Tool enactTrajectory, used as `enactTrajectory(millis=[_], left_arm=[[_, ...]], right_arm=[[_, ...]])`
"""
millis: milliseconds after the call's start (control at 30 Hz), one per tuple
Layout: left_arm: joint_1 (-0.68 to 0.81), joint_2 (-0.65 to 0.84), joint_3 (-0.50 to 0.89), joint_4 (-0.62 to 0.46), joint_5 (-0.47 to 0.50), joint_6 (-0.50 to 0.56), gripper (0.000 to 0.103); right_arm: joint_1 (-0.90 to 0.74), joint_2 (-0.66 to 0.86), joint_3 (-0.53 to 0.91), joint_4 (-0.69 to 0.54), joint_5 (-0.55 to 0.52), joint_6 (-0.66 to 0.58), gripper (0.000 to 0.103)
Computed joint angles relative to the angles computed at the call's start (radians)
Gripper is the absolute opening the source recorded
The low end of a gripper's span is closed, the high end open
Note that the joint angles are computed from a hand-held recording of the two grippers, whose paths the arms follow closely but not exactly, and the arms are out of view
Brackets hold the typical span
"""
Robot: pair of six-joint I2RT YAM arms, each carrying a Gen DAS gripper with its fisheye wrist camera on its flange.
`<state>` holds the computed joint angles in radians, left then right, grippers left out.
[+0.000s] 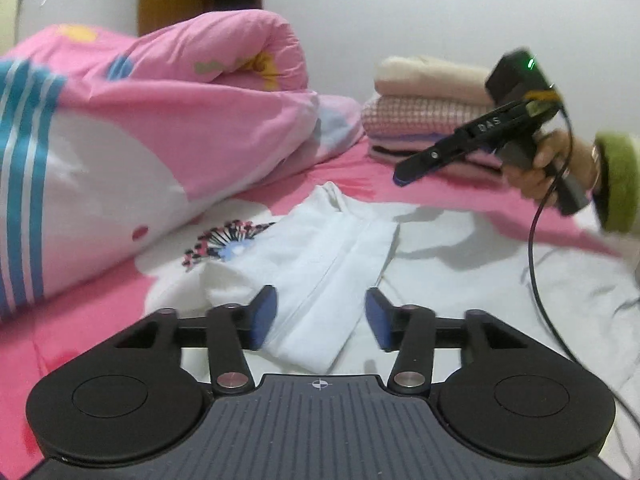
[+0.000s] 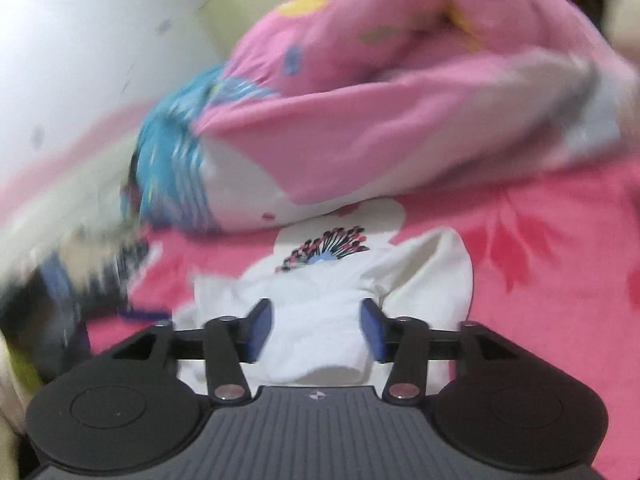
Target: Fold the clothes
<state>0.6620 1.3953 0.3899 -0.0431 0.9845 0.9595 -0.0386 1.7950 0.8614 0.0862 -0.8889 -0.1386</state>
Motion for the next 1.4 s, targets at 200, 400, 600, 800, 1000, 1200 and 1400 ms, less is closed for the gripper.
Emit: enactTrajectory(millis=[200,400,600,800,1000,1200,1400], left_arm=[[-0.003,0.065,0.035,0.113,-0.041,-0.329,0.063],[-0.090,0.193,0.142,0.143,-0.180,-0.569,0.062],[-0.160,0.246,0.171,0.183,-0.258,-0.637,0.049],[-0.188,0.268,0.186,0.208,-0.284,-0.681,0.019],[-0.177,0.324,0.204,0.316,-0.281,-0.799,0.012],[-0.175,0.412,0.227,0.449,-0.282,-0.893,0.012],[-0.164,0.510,0.255,0.519,-0.268,-0.940,0.015]], right_arm=[[0.023,0.108,0.100,-0.040,0.026,0.136,0.062],[0.091,0.212,0.205,-0.061,0.129,0.185,0.062],[0.135,0.292,0.305,-0.102,0.207,0.196,0.057],[0.151,0.339,0.349,-0.124,0.190,0.156,0.019],[0.166,0.354,0.339,-0.024,0.195,0.180,0.007],[0.180,0.399,0.373,0.061,0.223,0.230,0.007],[0.184,0.452,0.387,0.153,0.263,0.266,0.007]])
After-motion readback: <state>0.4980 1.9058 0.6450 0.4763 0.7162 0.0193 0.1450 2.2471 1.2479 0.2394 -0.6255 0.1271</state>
